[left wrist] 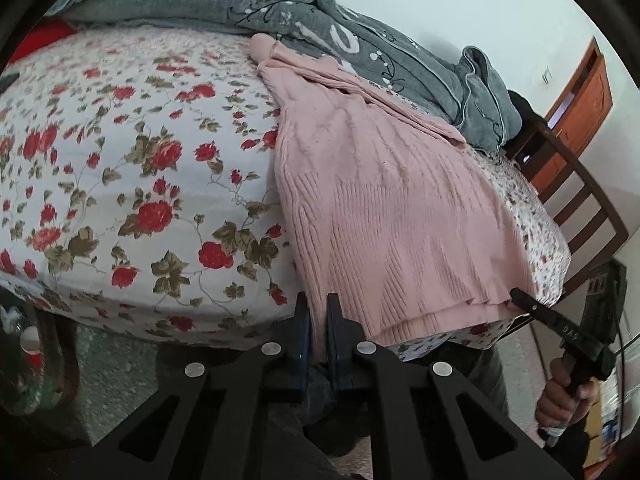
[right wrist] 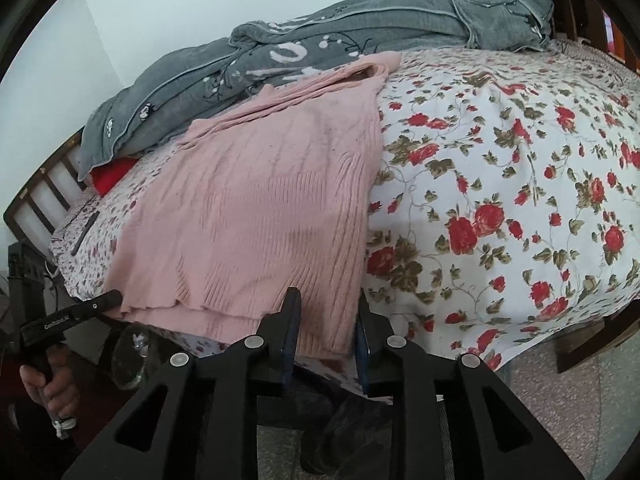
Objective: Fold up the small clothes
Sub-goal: 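Lift the hem with both tools and fold it up toward the collar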
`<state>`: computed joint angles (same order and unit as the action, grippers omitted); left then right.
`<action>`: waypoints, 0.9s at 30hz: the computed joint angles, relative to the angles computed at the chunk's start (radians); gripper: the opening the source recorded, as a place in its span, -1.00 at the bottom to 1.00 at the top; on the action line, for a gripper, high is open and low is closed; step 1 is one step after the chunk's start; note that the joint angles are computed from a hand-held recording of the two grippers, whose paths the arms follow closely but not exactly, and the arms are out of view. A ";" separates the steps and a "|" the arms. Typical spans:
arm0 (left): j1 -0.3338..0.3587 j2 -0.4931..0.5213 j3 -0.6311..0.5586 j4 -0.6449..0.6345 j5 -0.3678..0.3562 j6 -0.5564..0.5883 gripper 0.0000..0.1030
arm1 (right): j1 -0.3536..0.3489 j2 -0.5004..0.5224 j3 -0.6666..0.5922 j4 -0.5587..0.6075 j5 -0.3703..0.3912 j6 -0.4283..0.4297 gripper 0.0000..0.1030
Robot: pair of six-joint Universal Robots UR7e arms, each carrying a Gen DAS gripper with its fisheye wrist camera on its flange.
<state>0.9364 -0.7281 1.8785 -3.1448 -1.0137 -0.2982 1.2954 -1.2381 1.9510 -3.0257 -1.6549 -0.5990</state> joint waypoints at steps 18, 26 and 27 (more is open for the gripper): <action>0.001 -0.114 -0.010 -0.121 -0.154 -0.067 -0.86 | -0.027 -0.135 -0.064 0.232 0.321 0.144 -0.90; 0.002 -0.066 -0.243 -0.023 -0.121 -0.028 -0.86 | 0.047 -0.050 -0.294 0.366 0.372 0.236 -0.90; 0.007 -0.045 -0.296 0.000 -0.114 -0.017 -0.86 | 0.054 -0.033 -0.328 0.381 0.375 0.245 -0.90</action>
